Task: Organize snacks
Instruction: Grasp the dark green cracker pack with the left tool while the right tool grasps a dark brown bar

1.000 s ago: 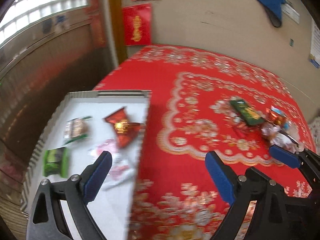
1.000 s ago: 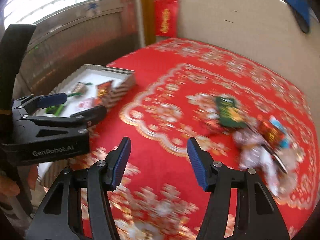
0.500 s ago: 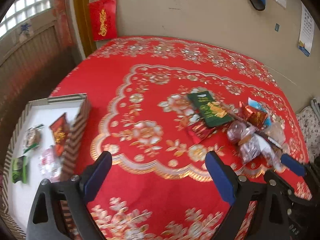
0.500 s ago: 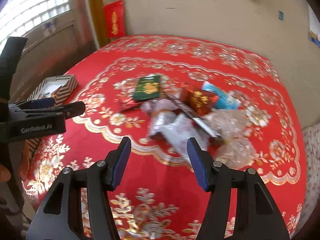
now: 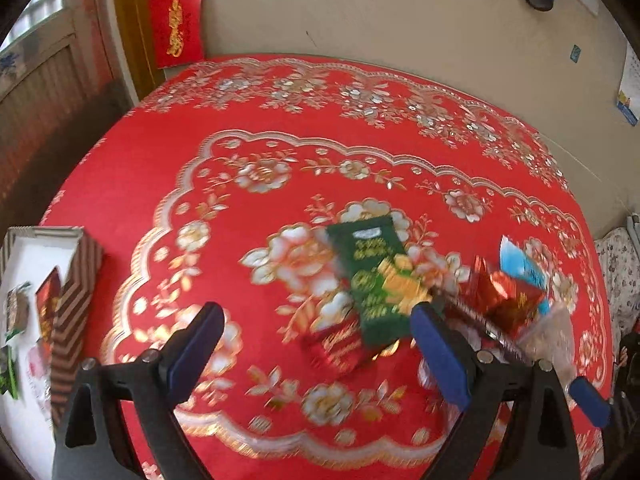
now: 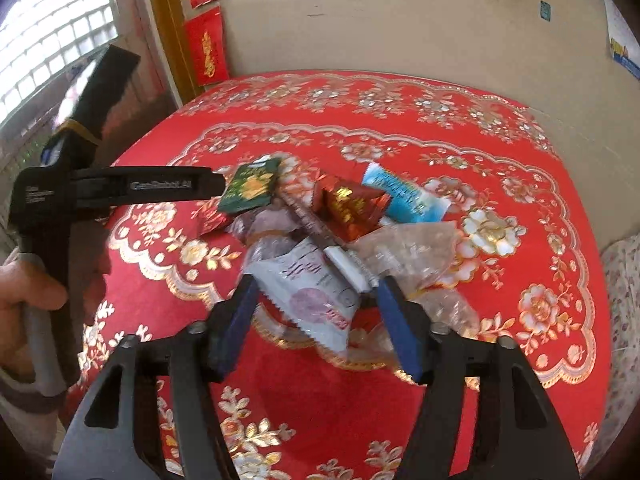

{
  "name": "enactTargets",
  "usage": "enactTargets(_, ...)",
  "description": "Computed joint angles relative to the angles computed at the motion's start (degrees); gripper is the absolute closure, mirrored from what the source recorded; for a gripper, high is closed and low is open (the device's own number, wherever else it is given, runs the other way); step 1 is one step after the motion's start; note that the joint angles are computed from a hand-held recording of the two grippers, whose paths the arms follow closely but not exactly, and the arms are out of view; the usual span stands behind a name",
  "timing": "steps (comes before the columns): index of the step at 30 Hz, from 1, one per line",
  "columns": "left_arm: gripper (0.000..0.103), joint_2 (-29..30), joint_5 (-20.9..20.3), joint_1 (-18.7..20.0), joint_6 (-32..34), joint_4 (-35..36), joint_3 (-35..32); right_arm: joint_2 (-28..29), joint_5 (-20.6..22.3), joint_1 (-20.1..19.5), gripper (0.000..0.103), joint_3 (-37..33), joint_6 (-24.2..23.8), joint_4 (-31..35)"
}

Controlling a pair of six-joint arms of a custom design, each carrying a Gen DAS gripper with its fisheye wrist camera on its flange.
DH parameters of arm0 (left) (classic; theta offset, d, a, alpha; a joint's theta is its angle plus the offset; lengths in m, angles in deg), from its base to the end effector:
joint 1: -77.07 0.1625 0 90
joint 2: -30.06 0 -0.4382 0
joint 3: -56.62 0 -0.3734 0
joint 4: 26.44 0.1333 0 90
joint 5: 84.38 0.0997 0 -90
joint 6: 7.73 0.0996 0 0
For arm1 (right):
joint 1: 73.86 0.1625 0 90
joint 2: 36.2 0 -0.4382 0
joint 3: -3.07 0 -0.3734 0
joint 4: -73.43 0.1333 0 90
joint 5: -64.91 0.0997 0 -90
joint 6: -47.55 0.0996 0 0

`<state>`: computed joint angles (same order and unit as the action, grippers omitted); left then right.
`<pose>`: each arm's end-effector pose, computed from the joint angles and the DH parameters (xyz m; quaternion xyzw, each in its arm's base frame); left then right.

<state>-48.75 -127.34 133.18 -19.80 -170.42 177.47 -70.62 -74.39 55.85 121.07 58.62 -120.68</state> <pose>-0.0931 -0.5084 0.2965 0.1318 0.9033 -0.2428 0.3282 0.3763 -0.3626 0.0133 0.1492 -0.8849 0.3223 0.3013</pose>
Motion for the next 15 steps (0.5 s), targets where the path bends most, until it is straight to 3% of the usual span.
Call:
enactTargets(10, 0.007, 5.27, -1.67, 1.83, -0.68, 1.27, -3.73, -2.68, 1.64, -1.86, 0.037, -2.2, -9.66, -2.16)
enactTargets(13, 0.007, 5.83, -1.69, 1.81, -1.07, 1.88, -4.18, -2.27, 0.07, -2.84, 0.037, -5.09, -14.09, 2.46)
enactTargets(15, 0.007, 6.26, -1.51, 1.85, -1.27, 2.26, -4.58, -1.79, 1.54, -3.94, 0.037, -6.57, -18.41, 4.67)
